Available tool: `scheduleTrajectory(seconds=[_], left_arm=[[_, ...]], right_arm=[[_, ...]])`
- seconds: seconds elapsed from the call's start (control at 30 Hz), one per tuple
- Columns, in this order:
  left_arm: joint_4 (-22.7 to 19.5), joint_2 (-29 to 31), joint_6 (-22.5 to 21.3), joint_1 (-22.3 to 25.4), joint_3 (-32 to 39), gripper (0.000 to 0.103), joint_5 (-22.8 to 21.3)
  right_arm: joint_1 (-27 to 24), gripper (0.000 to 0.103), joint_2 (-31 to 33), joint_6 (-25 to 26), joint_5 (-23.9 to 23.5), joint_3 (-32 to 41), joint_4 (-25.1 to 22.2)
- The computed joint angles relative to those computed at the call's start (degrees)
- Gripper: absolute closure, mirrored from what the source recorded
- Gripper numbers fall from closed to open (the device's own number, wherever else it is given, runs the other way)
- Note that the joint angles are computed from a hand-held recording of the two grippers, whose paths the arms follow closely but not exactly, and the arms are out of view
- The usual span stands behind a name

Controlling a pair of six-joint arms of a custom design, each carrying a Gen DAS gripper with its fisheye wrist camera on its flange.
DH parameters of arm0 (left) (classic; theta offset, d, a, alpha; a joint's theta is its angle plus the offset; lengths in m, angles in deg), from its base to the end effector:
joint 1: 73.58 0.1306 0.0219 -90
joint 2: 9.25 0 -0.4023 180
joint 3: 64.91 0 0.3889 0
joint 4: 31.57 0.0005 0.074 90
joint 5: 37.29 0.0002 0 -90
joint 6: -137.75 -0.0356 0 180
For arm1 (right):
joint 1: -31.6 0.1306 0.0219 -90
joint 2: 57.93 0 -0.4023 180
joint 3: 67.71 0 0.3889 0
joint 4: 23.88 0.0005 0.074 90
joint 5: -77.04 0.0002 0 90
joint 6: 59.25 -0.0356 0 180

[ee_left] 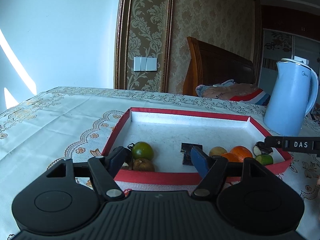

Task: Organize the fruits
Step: 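Release the eggplant slice in the tray with the right tool while the left tool moves on, then close the left tool on the second green tomato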

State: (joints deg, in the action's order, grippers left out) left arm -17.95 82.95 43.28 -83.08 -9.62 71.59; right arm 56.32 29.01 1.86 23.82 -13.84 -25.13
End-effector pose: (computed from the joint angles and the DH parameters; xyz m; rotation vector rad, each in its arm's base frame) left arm 0.4390 -0.0857 0.2563 0.4518 1.9214 -0.3826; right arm 0.3823 0.1520 0.2622 0.4259 1.9964 -0.1178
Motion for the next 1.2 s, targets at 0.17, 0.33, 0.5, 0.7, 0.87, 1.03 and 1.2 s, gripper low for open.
scheduleTrajectory(seconds=[0.17,0.33,0.5,0.7,0.87,1.03,1.2], left_arm=[[0.3,-4.4,-3.6,0.1,-4.3,0.025,2.3],[-4.5,-6.2,-6.2,-0.7,-5.1,0.021,4.0],[-9.5,-5.5,-8.4,-1.9,-3.9,0.021,2.5],[-13.2,-4.2,-7.4,-3.1,-2.0,0.021,-0.4],[-15.0,-3.3,-6.6,-4.3,-0.8,0.021,-2.2],[-15.9,-2.7,-5.6,-5.5,0.1,0.022,-4.2],[-17.9,-1.4,-5.2,-6.3,1.7,0.043,-5.3]], right_arm=[[2.7,0.053,-3.2,-0.7,2.2,-2.9,3.2],[4.1,0.053,-4.4,-2.0,1.1,-3.9,3.1],[6.5,0.036,-4.4,-3.4,2.8,-4.0,1.3],[8.1,0.036,-4.7,-7.0,3.0,-3.9,-2.9],[9.5,0.029,-4.5,-8.1,3.7,-4.4,-3.6],[9.6,0.029,-3.6,-9.5,3.6,-3.4,-6.5],[9.3,0.028,-2.9,-10.2,3.0,-2.8,-8.2]])
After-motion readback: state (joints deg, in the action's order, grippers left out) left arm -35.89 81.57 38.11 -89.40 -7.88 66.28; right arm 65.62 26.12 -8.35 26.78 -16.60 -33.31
